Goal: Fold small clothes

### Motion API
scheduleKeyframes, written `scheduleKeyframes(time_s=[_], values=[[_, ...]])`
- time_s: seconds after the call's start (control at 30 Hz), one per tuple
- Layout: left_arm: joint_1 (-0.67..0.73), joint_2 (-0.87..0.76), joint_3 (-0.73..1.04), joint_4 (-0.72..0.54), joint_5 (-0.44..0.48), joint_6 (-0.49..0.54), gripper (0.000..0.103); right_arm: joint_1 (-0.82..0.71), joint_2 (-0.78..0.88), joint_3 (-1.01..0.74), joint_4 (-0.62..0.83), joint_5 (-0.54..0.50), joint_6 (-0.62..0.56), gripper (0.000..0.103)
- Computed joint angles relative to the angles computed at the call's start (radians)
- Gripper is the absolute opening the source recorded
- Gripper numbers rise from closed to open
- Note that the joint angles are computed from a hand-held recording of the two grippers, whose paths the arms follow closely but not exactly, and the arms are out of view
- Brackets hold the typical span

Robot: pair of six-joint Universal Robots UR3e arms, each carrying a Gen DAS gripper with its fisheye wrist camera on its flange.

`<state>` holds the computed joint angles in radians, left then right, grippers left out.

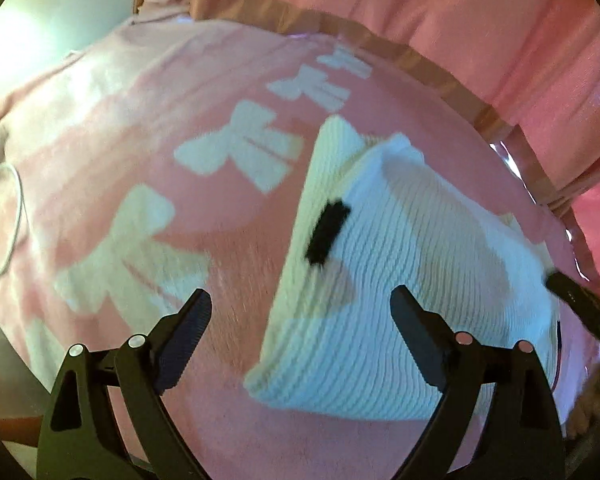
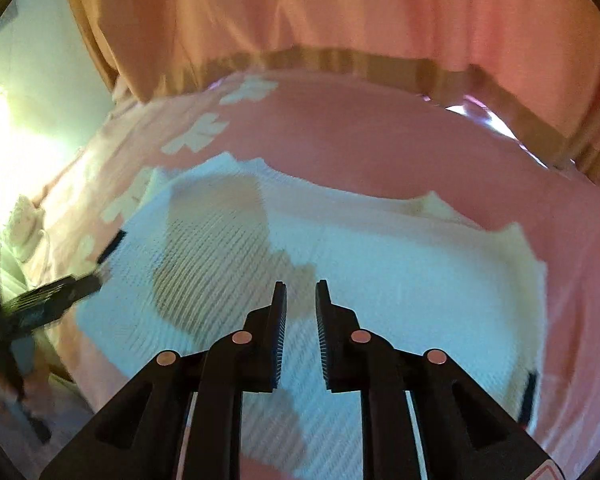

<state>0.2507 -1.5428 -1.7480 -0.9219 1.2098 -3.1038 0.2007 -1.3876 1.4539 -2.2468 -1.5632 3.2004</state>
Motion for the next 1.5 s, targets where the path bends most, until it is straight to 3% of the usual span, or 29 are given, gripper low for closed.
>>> scheduleKeyframes(time_s=[0.17, 0.2, 0.3, 0.43, 0.53, 0.6, 0.67, 0.73, 0.83, 0.97, 1.0, 1.07, 1.2, 1.3, 1.37, 1.43, 1.5], values=[[-0.032, 0.006, -0.029, 0.026, 0.033, 0.018, 0.088, 0.0, 0.355, -0.311, 0.069, -0.028, 0.001, 0.006], [-0.042, -0.001, -0.027, 0.035, 0.043, 0.02, 0.088, 0.01, 0.366, -0.309, 0.025, -0.049, -0.002, 0.006], [-0.047, -0.017, -0.019, 0.035, 0.05, 0.016, 0.089, 0.033, 0.384, -0.45, 0.19, -0.071, -0.008, 0.008], [-0.047, -0.044, -0.01, 0.024, 0.065, -0.003, 0.092, 0.03, 0.206, -0.308, 0.208, -0.012, -0.05, 0.008], [-0.018, -0.084, 0.012, -0.041, -0.001, -0.036, 0.094, 0.011, 0.087, -0.175, 0.183, 0.038, -0.056, 0.008], [-0.023, -0.08, -0.003, -0.003, -0.014, -0.054, 0.093, -0.002, 0.094, -0.149, 0.159, 0.063, -0.053, 0.008], [-0.036, -0.088, 0.008, -0.006, -0.029, -0.054, 0.078, -0.011, 0.123, -0.129, 0.153, 0.063, -0.043, 0.008], [-0.032, -0.079, 0.013, -0.011, -0.075, -0.035, 0.031, -0.012, 0.168, -0.139, 0.176, 0.051, -0.052, 0.005], [-0.008, -0.014, 0.053, -0.069, -0.191, -0.042, 0.025, 0.008, 0.185, -0.132, 0.14, 0.013, -0.076, 0.005], [-0.048, 0.072, 0.169, -0.119, -0.284, -0.056, 0.024, 0.018, 0.185, -0.094, 0.068, 0.001, -0.093, 0.005], [-0.068, 0.078, 0.2, -0.134, -0.295, -0.064, 0.024, 0.005, 0.179, -0.043, -0.023, 0.036, -0.114, 0.005], [-0.147, 0.046, 0.296, -0.163, -0.292, -0.09, 0.024, -0.019, 0.171, -0.025, -0.037, 0.082, -0.121, 0.005], [-0.356, -0.054, 0.435, -0.122, -0.148, -0.152, 0.024, -0.18, 0.07, 0.035, 0.068, 0.3, -0.151, 0.003], [-0.498, -0.153, 0.528, -0.1, -0.051, -0.182, 0.024, -0.312, -0.133, 0.194, 0.009, 0.25, -0.18, 0.015], [-0.595, -0.236, 0.585, -0.089, 0.024, -0.18, 0.03, -0.465, -0.277, 0.317, 0.005, 0.294, -0.216, 0.026], [-0.667, -0.303, 0.607, -0.078, 0.075, -0.161, 0.053, -0.617, -0.387, 0.413, 0.024, 0.347, -0.243, 0.034], [-0.701, -0.3, 0.534, -0.031, 0.109, -0.129, 0.068, -0.72, -0.461, 0.464, 0.057, 0.377, -0.283, 0.036]])
